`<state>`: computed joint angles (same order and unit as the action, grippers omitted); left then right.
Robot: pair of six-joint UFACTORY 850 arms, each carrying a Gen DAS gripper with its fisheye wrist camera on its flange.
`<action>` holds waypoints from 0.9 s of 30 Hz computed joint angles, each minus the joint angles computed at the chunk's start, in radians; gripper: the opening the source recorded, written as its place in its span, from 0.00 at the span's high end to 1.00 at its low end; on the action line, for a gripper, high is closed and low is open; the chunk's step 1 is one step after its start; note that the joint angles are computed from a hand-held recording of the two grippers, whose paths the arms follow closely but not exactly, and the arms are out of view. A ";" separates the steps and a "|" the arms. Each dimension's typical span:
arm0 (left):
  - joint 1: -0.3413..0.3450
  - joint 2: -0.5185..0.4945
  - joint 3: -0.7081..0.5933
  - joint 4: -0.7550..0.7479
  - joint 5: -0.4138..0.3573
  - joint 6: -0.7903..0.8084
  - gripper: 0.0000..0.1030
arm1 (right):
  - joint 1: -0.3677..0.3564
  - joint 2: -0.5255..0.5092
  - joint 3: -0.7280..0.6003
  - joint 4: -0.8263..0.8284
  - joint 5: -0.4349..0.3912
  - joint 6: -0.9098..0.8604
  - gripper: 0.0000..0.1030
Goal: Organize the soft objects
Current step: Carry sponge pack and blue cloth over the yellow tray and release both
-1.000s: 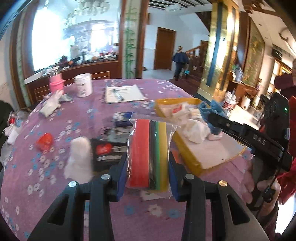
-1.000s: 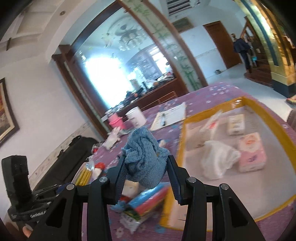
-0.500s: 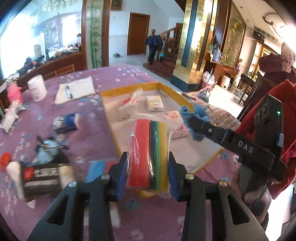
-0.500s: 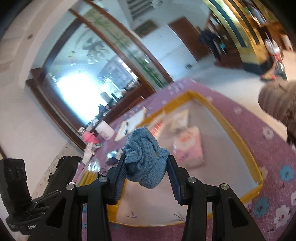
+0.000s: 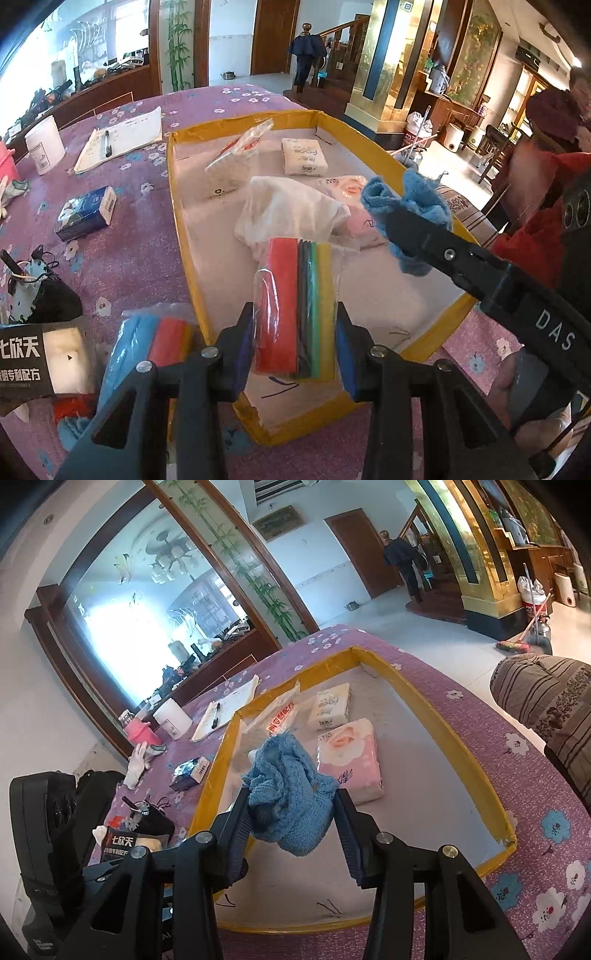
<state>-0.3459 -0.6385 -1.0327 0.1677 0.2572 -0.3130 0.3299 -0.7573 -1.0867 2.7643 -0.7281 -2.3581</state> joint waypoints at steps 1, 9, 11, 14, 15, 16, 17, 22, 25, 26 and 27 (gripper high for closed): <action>0.000 -0.001 0.000 0.000 0.000 0.001 0.63 | 0.001 -0.002 -0.005 0.000 0.005 -0.003 0.52; -0.006 0.000 0.008 -0.031 0.013 0.033 0.61 | 0.015 -0.002 -0.010 0.024 0.033 -0.032 0.46; -0.007 0.002 0.011 -0.025 0.016 0.030 0.58 | 0.021 -0.003 -0.015 0.028 0.038 -0.037 0.44; -0.007 0.004 0.013 -0.007 0.020 0.017 0.54 | 0.025 -0.004 -0.014 0.034 0.033 -0.041 0.43; -0.008 0.006 0.015 -0.005 0.022 0.015 0.52 | 0.024 -0.003 -0.012 0.034 0.028 -0.040 0.43; -0.008 0.009 0.018 -0.002 0.025 0.012 0.50 | 0.023 -0.004 -0.009 0.035 0.020 -0.038 0.43; -0.008 0.011 0.020 -0.001 0.028 0.011 0.49 | 0.022 -0.002 -0.005 0.038 0.011 -0.037 0.43; -0.010 0.027 0.032 -0.045 0.037 0.051 0.43 | 0.014 0.004 0.014 0.048 -0.022 -0.033 0.41; -0.010 0.038 0.039 -0.038 0.035 0.042 0.42 | 0.009 0.007 0.020 0.043 -0.032 -0.026 0.40; -0.012 0.042 0.041 -0.055 0.030 0.059 0.42 | 0.009 0.007 0.020 0.043 -0.032 -0.025 0.40; -0.012 0.047 0.044 -0.064 0.027 0.068 0.42 | 0.008 0.007 0.021 0.043 -0.036 -0.024 0.40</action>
